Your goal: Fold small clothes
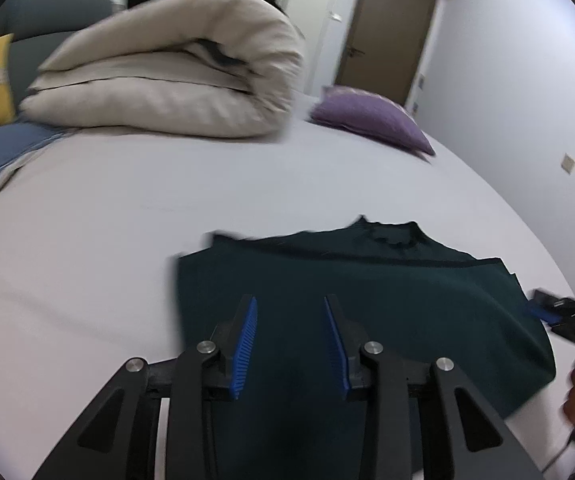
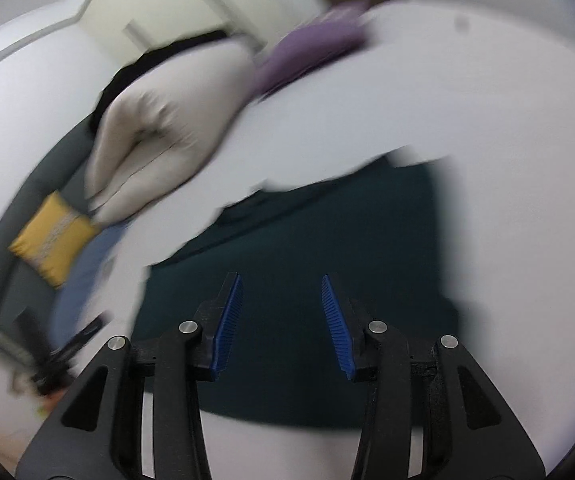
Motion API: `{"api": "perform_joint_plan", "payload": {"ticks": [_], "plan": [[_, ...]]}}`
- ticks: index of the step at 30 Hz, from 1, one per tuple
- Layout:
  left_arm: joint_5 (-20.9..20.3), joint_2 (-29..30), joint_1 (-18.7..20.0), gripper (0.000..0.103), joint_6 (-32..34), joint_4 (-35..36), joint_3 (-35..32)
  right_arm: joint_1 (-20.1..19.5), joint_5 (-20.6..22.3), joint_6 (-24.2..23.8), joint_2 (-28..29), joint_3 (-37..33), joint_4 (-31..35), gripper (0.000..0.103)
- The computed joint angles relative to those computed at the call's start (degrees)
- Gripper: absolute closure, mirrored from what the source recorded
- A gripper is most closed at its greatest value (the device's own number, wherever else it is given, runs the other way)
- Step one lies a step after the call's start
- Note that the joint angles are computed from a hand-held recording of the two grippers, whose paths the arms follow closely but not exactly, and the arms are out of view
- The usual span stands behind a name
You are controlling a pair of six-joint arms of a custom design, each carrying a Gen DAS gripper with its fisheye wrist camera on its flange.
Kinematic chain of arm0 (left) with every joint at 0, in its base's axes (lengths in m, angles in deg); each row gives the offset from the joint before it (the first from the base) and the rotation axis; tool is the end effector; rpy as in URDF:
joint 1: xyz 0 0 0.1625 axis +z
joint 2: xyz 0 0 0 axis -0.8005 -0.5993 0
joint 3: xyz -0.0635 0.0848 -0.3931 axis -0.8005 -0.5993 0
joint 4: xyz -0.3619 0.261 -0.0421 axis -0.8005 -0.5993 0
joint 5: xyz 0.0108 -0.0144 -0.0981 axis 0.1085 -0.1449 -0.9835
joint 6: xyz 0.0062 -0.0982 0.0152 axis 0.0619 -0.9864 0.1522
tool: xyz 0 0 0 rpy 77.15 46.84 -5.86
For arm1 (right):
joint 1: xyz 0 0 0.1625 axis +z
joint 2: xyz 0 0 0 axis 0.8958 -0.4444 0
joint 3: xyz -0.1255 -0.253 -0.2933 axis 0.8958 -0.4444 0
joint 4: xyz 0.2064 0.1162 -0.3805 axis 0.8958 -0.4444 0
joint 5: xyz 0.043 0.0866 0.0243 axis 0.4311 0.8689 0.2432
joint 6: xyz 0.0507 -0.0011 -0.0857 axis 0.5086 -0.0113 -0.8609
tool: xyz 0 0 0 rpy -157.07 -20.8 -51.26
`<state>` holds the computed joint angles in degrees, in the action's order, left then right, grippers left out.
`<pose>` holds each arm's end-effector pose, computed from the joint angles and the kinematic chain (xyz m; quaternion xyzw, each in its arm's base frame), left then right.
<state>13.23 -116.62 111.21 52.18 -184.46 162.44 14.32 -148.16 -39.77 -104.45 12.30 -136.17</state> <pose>-0.1924 -0.6952 0.1060 0.1083 0.8724 -0.3939 0.2684 -0.0168 -0.7526 0.3018 0.0991 -0.9499 0.2918 0.0526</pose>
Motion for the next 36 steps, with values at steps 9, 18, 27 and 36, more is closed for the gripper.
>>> {"api": "perform_joint_plan", "payload": {"ticks": [9,18,27,36], "plan": [[-4.6,7.9,6.0,0.067,0.1,8.3,-12.6,1.0,5.0,4.4,19.9,-20.0,8.5,0.072],[-7.4,4.2,6.5,0.070,0.1,3.2,-6.4,-7.7,15.2,14.3,16.3,-19.3,-5.8,0.077],[3.2,1.3,-0.2,0.035,-2.8,5.4,1.1,-5.2,12.6,12.6,8.9,-8.3,-5.7,0.069],[4.2,0.4,0.6,0.032,-7.2,9.5,4.4,-4.4,11.6,6.7,11.7,-7.7,3.6,0.073]]}}
